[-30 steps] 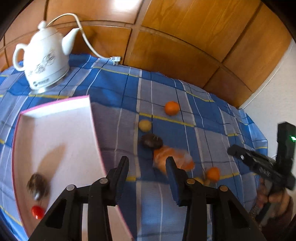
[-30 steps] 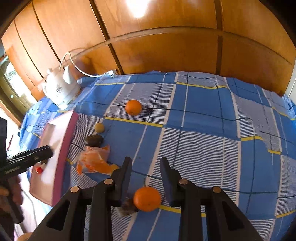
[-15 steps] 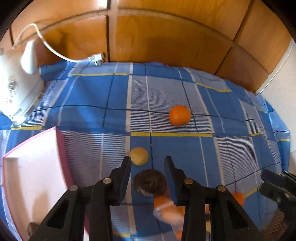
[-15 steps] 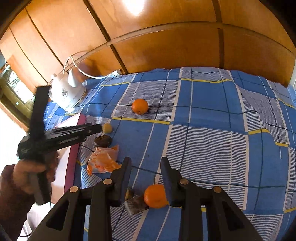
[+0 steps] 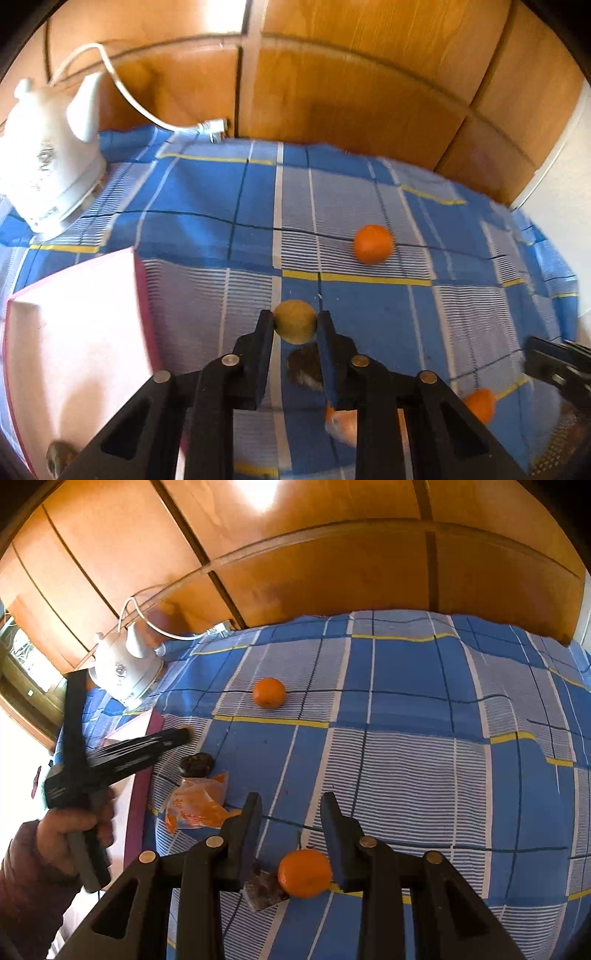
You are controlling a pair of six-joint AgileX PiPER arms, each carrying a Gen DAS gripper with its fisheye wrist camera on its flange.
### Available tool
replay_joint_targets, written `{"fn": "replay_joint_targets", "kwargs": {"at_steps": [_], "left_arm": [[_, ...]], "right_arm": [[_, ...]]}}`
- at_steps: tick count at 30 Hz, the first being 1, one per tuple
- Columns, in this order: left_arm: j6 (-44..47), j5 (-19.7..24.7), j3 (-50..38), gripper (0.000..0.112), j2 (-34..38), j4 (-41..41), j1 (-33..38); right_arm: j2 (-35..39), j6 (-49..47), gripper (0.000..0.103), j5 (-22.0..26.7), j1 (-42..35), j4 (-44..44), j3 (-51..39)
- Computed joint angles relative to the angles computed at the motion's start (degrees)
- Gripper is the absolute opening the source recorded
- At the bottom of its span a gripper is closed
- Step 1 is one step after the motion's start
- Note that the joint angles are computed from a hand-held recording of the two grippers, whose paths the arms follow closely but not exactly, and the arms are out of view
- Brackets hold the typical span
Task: Organize fruits
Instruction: 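Reach the left gripper to the small yellow fruit and grasp it, then place the yellow fruit in the tray with the left gripper while the right gripper grasps an orange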
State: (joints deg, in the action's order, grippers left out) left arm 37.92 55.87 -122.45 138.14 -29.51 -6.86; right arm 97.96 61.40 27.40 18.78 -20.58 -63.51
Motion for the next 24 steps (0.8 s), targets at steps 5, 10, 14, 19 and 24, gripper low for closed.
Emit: {"fn": "replay_joint_targets", "kwargs": {"at_steps": [5,10,14,19,24], "left_arm": [[12.1,-4.9,18.0,0.024,-10.5,-9.8,4.6],[20.1,-4.9,26.8,0.024,-15.4,-15.2,8.7],[26.5,-5.1,33.2,0.024,-18.7,-19.0,11.7],[32.9,-5.3,38.9,0.024,-21.6,-22.5,14.4],[34.5,-4.0,40.2,0.024,-22.3,-23.5,16.5]], "right_arm": [[2.2,-2.6,0.033,1.1,-0.6,3.8,-1.0],[7.1,-10.5,0.033,4.7,-0.6,10.4,-6.7],[12.0,-13.4,0.039,7.5,-0.6,10.5,-15.3],[22.9,-16.4,0.061,11.9,-3.8,12.2,-32.3],[36.1,-15.7,0.061,23.1,-5.6,11.2,-54.3]]}}
